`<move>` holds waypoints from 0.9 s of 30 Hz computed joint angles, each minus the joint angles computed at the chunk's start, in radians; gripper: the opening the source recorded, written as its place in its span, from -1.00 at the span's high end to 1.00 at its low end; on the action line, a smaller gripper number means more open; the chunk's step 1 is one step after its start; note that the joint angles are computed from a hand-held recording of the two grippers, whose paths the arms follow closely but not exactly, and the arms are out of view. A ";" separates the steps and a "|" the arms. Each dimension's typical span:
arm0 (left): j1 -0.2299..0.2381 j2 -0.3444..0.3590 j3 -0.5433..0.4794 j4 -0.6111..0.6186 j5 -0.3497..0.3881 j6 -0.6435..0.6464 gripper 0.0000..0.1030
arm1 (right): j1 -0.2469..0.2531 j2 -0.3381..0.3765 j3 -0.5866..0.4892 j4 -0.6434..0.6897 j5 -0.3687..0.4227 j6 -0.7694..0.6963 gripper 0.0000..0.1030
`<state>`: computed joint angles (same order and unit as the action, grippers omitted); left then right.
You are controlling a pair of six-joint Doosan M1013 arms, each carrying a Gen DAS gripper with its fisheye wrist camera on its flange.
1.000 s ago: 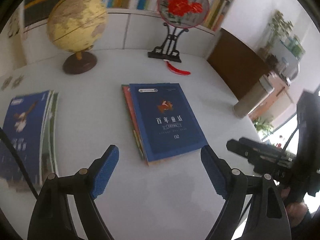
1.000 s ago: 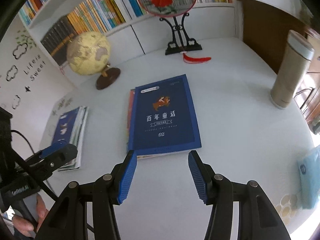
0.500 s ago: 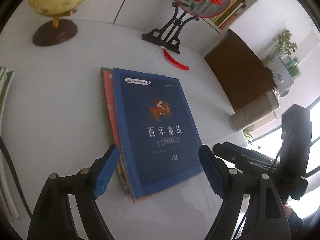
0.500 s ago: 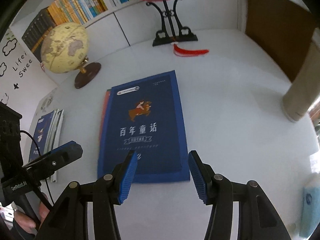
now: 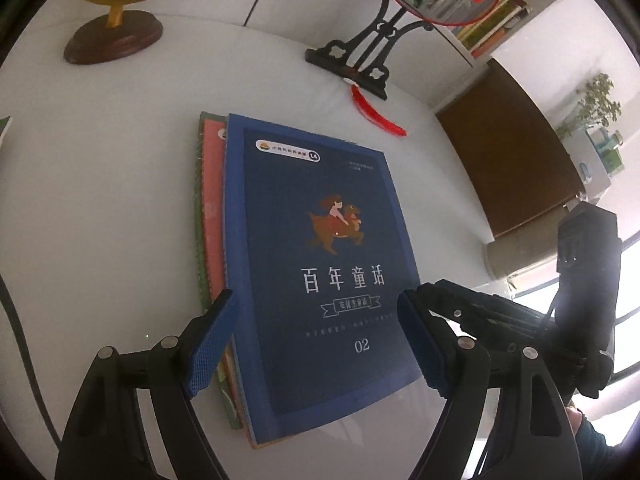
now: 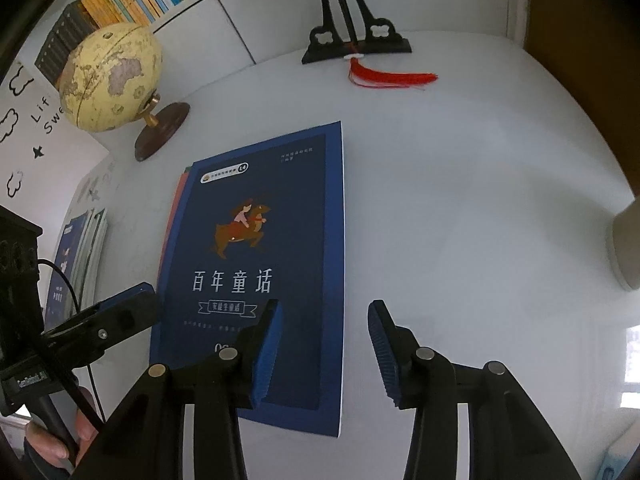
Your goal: Organize books
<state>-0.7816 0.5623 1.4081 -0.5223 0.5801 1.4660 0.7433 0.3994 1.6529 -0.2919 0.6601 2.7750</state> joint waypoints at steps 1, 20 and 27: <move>-0.001 -0.002 0.002 0.014 -0.007 -0.016 -0.53 | -0.003 0.002 0.000 0.012 -0.004 -0.017 0.17; 0.000 0.004 -0.001 0.016 0.007 -0.041 -0.53 | -0.018 0.025 -0.006 0.107 -0.053 -0.118 0.16; -0.004 -0.033 0.056 -0.030 0.008 -0.019 -0.53 | -0.006 0.015 0.003 0.142 -0.053 -0.099 0.15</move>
<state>-0.7855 0.5292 1.4641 -0.5525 0.5881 1.4467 0.7373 0.4143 1.6564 -0.1498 0.6068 2.6763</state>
